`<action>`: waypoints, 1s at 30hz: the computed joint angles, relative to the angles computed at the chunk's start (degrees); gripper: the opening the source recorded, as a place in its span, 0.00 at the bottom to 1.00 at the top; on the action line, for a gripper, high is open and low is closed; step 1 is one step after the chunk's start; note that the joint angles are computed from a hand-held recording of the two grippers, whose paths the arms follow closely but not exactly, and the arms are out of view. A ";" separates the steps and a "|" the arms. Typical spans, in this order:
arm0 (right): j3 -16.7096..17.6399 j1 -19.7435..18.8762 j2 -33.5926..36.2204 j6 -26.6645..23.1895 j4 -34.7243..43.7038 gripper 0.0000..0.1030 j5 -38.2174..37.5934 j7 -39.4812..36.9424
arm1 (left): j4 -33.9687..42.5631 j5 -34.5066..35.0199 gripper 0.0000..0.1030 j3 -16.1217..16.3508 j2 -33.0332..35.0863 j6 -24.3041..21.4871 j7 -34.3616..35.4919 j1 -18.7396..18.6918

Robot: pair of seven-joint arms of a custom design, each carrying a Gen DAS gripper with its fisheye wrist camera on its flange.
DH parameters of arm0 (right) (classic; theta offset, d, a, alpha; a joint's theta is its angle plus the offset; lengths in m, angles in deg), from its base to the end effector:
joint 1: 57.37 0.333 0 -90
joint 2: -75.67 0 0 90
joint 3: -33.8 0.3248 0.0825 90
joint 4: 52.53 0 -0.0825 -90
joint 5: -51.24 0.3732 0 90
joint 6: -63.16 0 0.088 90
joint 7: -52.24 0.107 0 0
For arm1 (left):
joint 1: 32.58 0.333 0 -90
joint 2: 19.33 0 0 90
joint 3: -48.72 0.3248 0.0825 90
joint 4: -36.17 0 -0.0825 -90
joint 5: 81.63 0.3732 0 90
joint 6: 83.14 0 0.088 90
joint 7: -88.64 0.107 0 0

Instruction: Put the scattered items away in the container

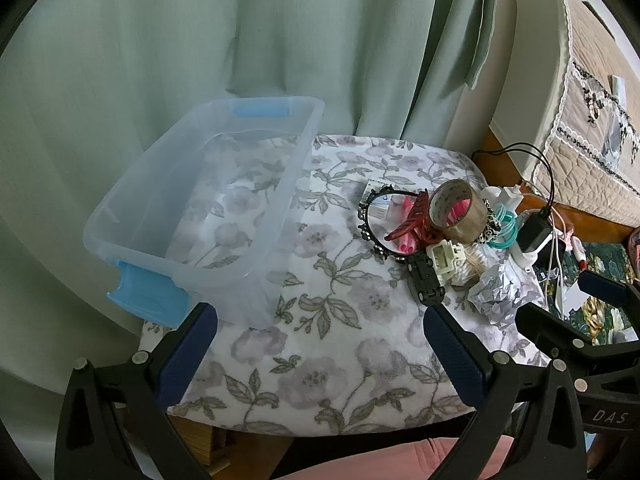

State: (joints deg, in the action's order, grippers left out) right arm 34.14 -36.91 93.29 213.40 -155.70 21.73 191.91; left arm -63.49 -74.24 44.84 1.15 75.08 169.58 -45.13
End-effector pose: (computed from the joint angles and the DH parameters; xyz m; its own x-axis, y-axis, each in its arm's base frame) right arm 0.6200 0.2474 0.4449 -0.1115 -0.9934 -0.0288 -0.8093 0.1075 -0.5775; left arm 0.6621 -0.1946 0.4627 -0.2210 -0.9752 0.0099 -0.7669 0.1675 -0.6195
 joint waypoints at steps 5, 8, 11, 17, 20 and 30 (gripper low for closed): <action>-0.16 0.16 -0.30 0.46 -0.60 1.00 -0.59 0.59 | 0.04 0.37 1.00 0.23 0.07 0.00 -0.52 -0.37; -0.25 0.44 -0.25 0.43 -0.62 1.00 -1.14 1.21 | -0.02 0.07 1.00 0.00 0.01 0.02 -0.19 -0.01; -0.12 0.30 -0.27 0.34 -0.59 1.00 -1.01 1.08 | -0.11 -0.25 1.00 -0.13 -0.02 0.10 0.19 0.21; -0.05 0.15 -0.24 0.31 -0.52 1.00 -0.77 0.90 | -0.25 -0.46 1.00 -0.06 -0.10 0.22 0.29 0.18; -0.08 0.20 -0.30 0.36 -0.64 1.00 -0.89 1.01 | -0.27 -0.47 1.00 -0.07 -0.17 0.09 0.25 0.13; -0.06 0.28 -0.34 0.18 -0.61 1.00 -0.96 1.14 | -0.32 -0.28 1.00 -0.05 -0.35 -0.06 0.10 0.05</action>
